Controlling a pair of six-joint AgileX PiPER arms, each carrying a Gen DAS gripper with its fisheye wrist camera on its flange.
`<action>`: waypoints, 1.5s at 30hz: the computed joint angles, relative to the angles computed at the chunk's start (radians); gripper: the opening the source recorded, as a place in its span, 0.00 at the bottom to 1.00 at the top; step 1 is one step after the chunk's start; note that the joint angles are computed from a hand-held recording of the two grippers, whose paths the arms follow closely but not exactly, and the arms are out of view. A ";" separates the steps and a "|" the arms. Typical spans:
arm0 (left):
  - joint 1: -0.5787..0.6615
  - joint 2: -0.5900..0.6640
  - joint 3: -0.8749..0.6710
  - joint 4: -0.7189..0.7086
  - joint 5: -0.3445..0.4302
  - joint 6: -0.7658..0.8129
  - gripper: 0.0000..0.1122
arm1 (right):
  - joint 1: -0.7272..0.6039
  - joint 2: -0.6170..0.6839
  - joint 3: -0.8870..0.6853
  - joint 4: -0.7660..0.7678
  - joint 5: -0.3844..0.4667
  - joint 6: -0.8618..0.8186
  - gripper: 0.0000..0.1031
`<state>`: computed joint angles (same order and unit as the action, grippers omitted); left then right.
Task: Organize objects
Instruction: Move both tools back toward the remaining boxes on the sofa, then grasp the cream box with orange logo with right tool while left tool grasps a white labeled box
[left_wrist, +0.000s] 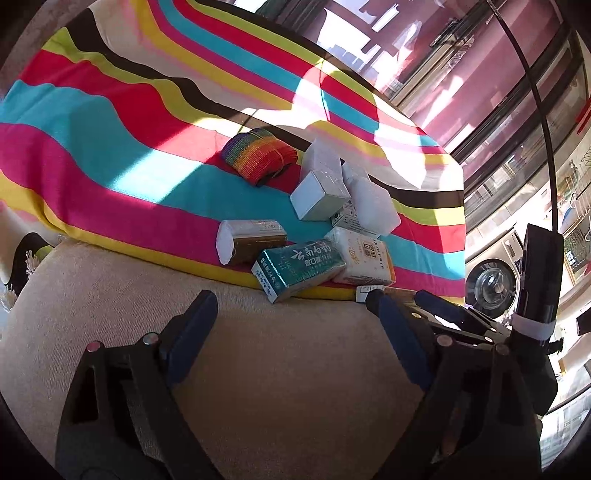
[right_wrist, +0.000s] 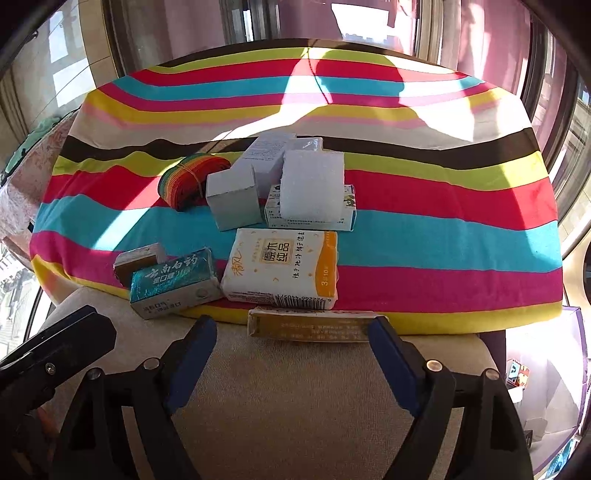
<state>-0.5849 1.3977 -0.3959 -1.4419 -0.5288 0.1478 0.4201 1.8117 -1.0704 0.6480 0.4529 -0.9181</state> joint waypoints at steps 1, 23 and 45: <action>0.002 0.000 0.000 0.000 0.002 0.001 0.81 | -0.005 -0.007 0.005 0.018 -0.005 -0.011 0.83; 0.025 0.017 -0.007 0.021 0.025 0.003 0.81 | -0.013 0.084 -0.113 -0.121 0.096 0.164 0.84; 0.178 0.055 -0.087 -0.203 0.090 0.216 0.65 | 0.001 0.123 -0.111 -0.151 0.014 0.211 0.80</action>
<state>-0.4074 1.4530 -0.4833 -1.6446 -0.4389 0.3637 0.4214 1.9348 -1.1816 0.4970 0.4666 -0.7066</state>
